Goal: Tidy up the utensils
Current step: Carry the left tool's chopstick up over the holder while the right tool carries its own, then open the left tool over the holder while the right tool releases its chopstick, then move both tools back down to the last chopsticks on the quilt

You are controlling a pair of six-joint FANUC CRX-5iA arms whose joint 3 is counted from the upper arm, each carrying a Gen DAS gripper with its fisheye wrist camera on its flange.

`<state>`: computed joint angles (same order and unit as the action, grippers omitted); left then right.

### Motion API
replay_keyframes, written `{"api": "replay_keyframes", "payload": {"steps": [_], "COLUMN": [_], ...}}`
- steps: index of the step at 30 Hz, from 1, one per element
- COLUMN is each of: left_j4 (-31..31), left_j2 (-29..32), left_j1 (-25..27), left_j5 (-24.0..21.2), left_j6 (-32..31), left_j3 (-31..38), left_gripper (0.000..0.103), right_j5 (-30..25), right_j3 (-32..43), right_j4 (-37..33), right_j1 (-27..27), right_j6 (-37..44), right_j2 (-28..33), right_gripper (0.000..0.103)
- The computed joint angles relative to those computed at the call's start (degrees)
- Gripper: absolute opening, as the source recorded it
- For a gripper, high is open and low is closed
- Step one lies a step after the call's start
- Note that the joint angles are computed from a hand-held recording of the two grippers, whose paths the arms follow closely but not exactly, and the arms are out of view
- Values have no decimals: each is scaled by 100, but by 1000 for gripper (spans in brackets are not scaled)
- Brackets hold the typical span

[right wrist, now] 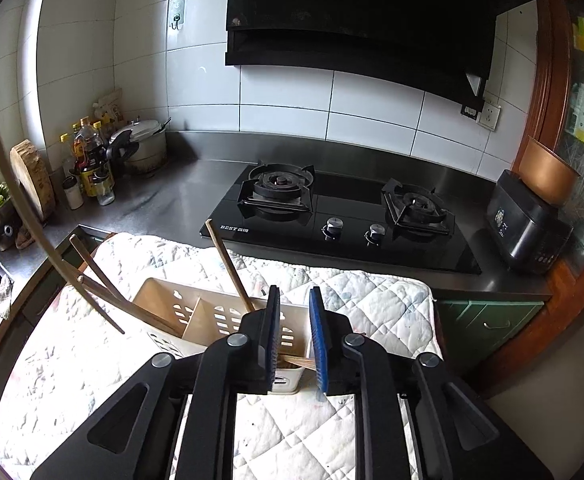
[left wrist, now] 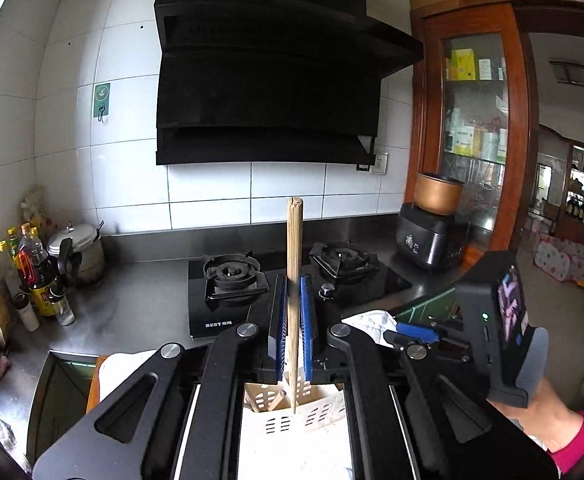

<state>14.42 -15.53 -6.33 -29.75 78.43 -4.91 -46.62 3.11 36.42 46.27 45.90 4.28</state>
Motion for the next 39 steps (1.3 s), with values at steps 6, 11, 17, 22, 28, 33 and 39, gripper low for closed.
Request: {"api": "replay_keyframes", "payload": {"steps": [6, 11, 17, 22, 28, 33, 39], "left_j4": [-600, -754, -483, -173, -14, 33, 488], "left_j2": [469, 789, 1008, 1055, 912, 517, -466], "left_j1": [-51, 19, 140, 198, 186, 202, 452], "left_j5": [44, -46, -222, -280, -160, -124, -32], "left_j6": [701, 1005, 816, 466, 232, 233, -154], "left_j3": [357, 446, 374, 256, 94, -146, -1006], "left_gripper": [5, 5, 5, 6, 9, 13, 29], "right_j5": [253, 481, 673, 874, 888, 859, 898], "right_j3": [-269, -608, -1032, -1393, -1923, -2456, -3248], "right_j4": [182, 401, 640, 744, 962, 917, 932], "right_j1": [-34, -21, 75, 179, 485, 884, 1543], "right_j6": [-76, -235, -428, -635, -923, -1201, -1852], "right_j2": [-165, -375, -670, -940, -1350, -1746, -2181], "right_gripper": [25, 25, 28, 29, 31, 32, 32]}}
